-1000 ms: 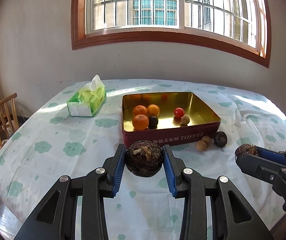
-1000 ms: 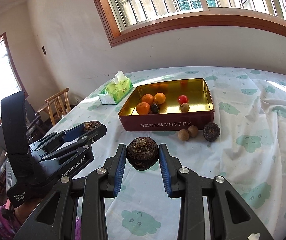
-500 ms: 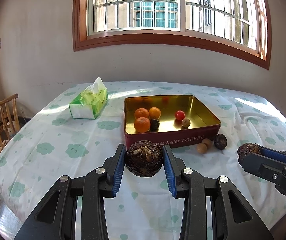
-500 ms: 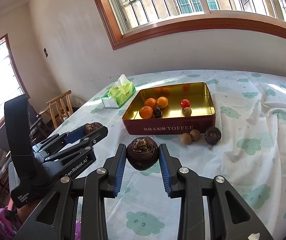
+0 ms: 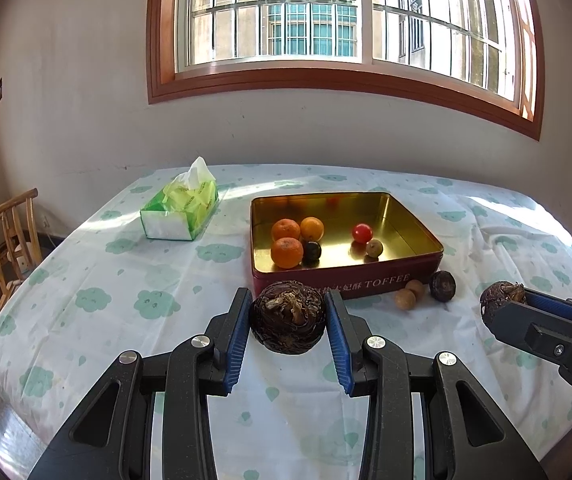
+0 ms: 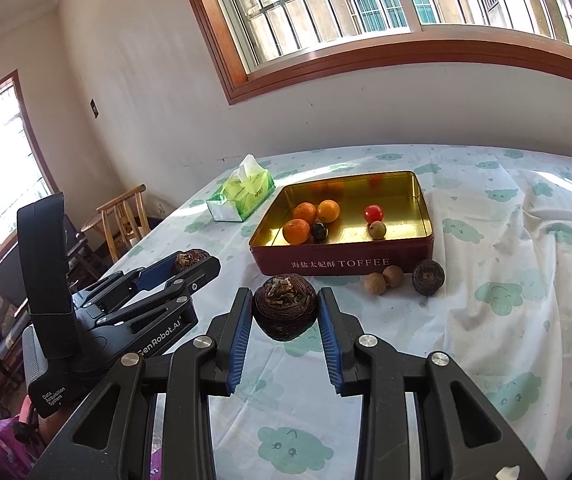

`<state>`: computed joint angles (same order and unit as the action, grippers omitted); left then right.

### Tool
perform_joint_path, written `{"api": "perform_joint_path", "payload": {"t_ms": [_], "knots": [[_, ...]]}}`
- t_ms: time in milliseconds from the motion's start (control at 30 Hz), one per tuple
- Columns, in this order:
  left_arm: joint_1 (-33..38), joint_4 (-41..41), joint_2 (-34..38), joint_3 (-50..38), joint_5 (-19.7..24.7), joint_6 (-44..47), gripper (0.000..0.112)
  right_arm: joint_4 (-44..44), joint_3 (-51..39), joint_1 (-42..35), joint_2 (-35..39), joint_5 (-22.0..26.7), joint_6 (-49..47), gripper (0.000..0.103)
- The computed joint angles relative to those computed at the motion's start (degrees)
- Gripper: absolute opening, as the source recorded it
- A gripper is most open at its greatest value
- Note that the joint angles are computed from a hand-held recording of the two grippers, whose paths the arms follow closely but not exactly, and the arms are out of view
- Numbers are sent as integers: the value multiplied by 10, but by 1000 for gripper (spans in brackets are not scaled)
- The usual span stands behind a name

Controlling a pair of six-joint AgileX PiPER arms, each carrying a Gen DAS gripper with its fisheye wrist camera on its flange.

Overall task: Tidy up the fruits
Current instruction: 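Carry both dark brown fruits toward the tin with both tools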

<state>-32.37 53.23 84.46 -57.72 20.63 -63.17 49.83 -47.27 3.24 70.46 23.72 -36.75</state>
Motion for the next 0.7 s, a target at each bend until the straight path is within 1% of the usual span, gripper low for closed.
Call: {"api": "perform_joint_path", "payload": {"t_ms": [400,700], "knots": [[4,-29,10,-14,1,34,38,4,-10,-1,5,3,-2,30],[6,-51,30,-43,8,65,38,27,-21,-13,13,10,-25,30]]}}
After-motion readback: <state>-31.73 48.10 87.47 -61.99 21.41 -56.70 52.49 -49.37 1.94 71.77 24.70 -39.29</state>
